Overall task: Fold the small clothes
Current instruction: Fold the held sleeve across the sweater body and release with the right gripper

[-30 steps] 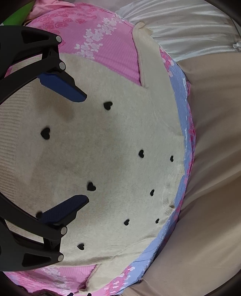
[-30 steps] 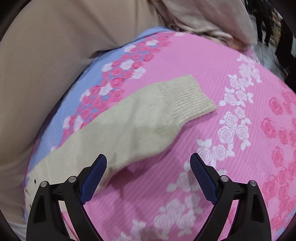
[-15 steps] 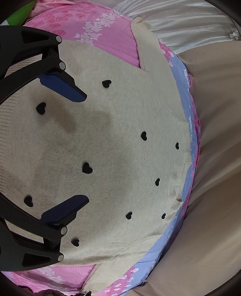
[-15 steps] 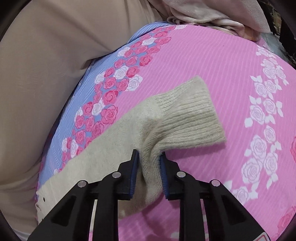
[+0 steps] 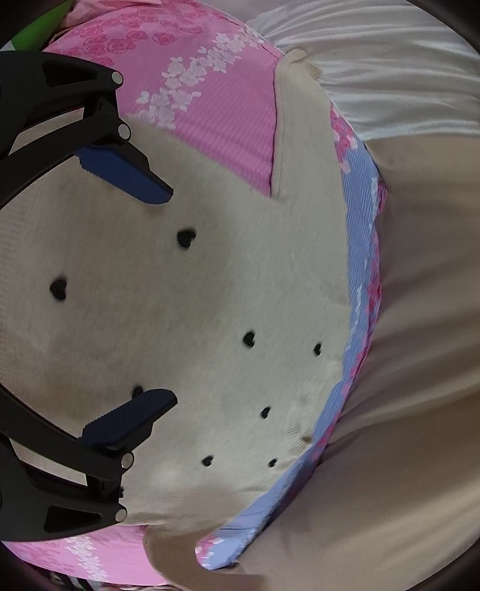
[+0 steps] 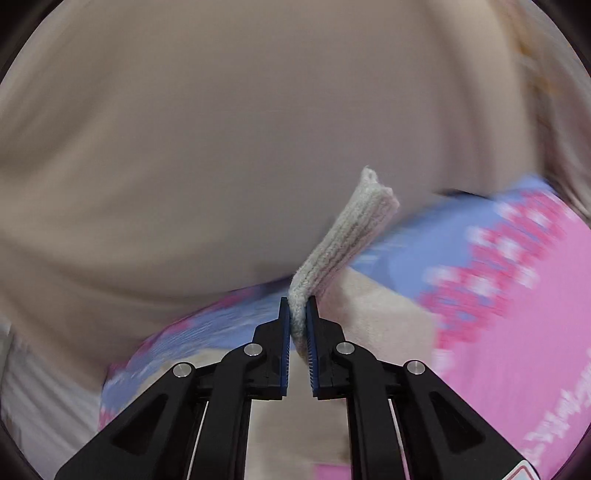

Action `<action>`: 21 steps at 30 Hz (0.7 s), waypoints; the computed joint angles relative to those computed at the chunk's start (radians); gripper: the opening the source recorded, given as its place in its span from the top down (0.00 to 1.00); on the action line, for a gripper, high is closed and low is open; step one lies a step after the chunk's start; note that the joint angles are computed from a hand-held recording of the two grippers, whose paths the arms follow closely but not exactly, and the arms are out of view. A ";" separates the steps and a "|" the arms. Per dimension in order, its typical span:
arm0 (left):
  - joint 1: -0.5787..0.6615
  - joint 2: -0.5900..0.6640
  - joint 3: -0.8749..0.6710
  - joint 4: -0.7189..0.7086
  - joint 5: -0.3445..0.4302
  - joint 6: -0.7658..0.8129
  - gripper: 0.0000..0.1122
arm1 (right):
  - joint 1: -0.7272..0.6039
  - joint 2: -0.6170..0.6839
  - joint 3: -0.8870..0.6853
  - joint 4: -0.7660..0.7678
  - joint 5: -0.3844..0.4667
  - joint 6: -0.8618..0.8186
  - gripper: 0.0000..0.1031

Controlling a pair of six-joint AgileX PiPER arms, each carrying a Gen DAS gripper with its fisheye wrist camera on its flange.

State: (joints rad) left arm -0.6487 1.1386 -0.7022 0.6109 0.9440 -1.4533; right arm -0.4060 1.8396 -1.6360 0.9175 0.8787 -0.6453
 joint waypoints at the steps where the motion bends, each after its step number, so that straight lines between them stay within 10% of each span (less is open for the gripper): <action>1: 0.038 -0.040 0.021 -0.009 0.001 0.031 0.13 | 0.096 -0.014 0.009 -0.021 -0.018 0.009 0.91; 10: 0.511 -0.249 0.154 -0.218 -0.074 0.501 0.13 | 0.767 0.206 0.099 -0.418 -0.273 0.274 0.86; 16: 0.742 -0.268 0.165 -0.383 -0.171 0.828 0.12 | 0.711 -0.062 0.455 -0.396 -0.370 0.259 0.65; 21: 0.600 -0.168 0.124 -0.324 -0.244 0.728 0.12 | 0.518 -0.230 0.624 -0.533 -0.335 0.312 0.58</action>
State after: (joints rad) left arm -0.0488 0.9705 -0.5780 0.2871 0.6998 -0.7257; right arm 0.1118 1.6098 -1.0120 0.3849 0.5435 -0.3337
